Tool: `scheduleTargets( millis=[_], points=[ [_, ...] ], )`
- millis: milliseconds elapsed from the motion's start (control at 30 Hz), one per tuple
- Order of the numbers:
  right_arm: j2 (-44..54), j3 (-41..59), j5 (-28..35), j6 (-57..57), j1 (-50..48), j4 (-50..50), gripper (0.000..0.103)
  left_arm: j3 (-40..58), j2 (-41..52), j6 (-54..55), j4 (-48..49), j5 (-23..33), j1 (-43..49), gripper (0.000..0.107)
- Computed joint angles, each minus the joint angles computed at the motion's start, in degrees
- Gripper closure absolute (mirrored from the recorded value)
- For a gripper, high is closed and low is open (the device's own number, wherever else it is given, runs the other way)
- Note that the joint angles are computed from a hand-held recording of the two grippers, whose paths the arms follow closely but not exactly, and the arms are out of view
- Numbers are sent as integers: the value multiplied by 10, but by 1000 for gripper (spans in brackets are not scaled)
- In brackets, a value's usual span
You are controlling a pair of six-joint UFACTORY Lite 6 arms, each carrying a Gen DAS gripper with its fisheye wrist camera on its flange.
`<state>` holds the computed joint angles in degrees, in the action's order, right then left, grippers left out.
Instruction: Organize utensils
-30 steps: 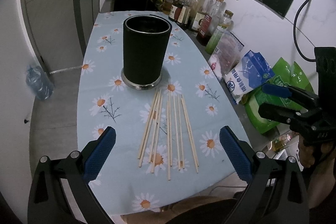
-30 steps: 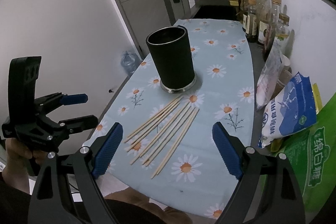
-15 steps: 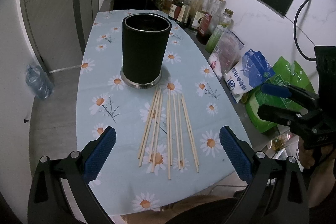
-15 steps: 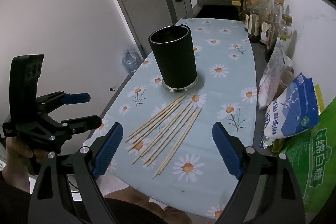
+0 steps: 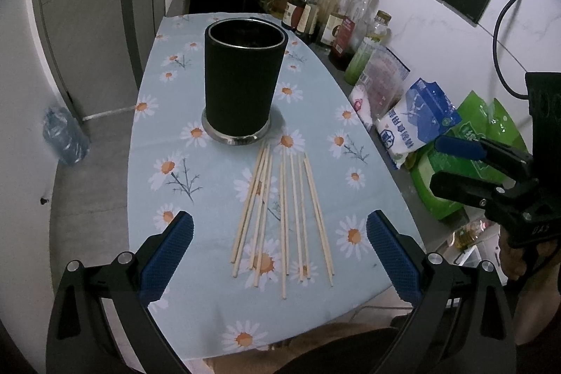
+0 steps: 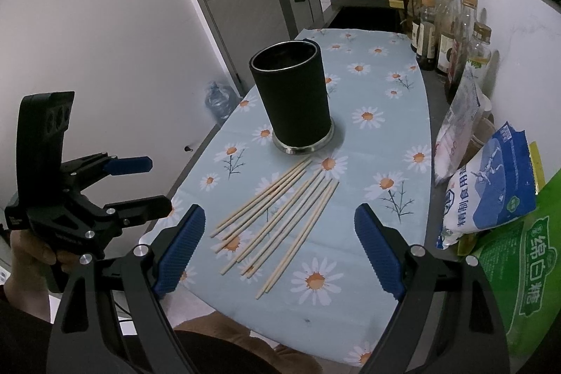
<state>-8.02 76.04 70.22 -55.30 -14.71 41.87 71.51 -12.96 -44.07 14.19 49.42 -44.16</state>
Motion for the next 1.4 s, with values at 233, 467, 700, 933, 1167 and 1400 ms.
scheduleTargets(
  millis=[233, 467, 700, 933, 1167, 1400],
  points=[
    [9, 5, -5, 8, 0, -1, 17, 4, 5, 16, -11, 1, 8, 10],
    [21, 9, -29, 52, 25, -18, 17, 24, 27, 103, -68, 2, 57, 10],
    [40, 11, -64, 133, 52, -49, 17, 48, 65, 227, -145, 6, 109, 10],
    [66, 9, -107, 242, 92, -104, 17, 68, 114, 381, -240, 12, 168, 10],
    [130, 18, -121, 325, 116, -124, 17, 88, 174, 505, -309, 28, 218, 10],
    [217, 46, -120, 389, 150, -155, 53, 98, 229, 573, -329, 40, 243, 10]
  ],
)
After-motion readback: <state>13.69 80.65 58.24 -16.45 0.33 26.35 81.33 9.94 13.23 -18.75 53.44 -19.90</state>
